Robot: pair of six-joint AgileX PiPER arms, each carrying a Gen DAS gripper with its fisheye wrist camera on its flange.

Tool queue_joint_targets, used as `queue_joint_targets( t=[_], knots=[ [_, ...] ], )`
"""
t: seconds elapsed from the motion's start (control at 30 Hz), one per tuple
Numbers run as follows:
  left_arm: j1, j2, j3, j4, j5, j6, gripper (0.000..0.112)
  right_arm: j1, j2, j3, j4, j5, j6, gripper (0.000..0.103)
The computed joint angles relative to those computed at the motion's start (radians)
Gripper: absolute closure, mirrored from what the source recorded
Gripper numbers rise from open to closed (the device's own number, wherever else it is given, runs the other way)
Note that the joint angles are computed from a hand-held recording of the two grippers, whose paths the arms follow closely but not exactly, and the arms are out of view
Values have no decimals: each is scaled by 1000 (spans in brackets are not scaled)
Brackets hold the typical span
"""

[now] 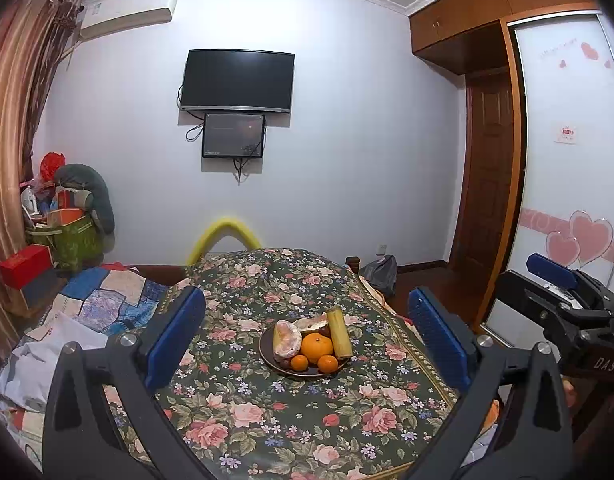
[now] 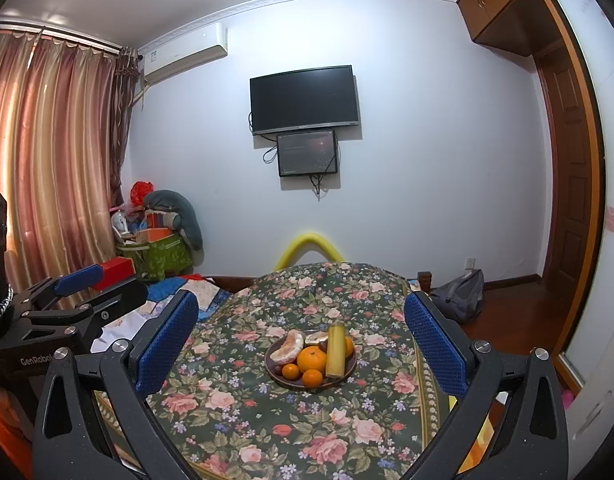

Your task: Organize fruits

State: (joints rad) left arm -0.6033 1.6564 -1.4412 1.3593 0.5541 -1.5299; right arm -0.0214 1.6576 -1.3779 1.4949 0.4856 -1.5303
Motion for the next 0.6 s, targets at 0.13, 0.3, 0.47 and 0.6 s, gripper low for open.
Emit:
queue_joint_targets(
  t=[0.13,0.3,0.47,0.6],
  knots=[
    [3,0,-2,-5,-7,2,9,2,1,-2,0,-2,1,0],
    [4,2,-6,-13,-10,11,9,1,1,-2,-2,-2,1,0],
    [6,-4,9,15,-13,-14,9,0,2,-1,5,-4,-10,0],
    [6,-7,14,17,-23,-13,9,-3,5,-1,11,-3,-19,0]
  ],
)
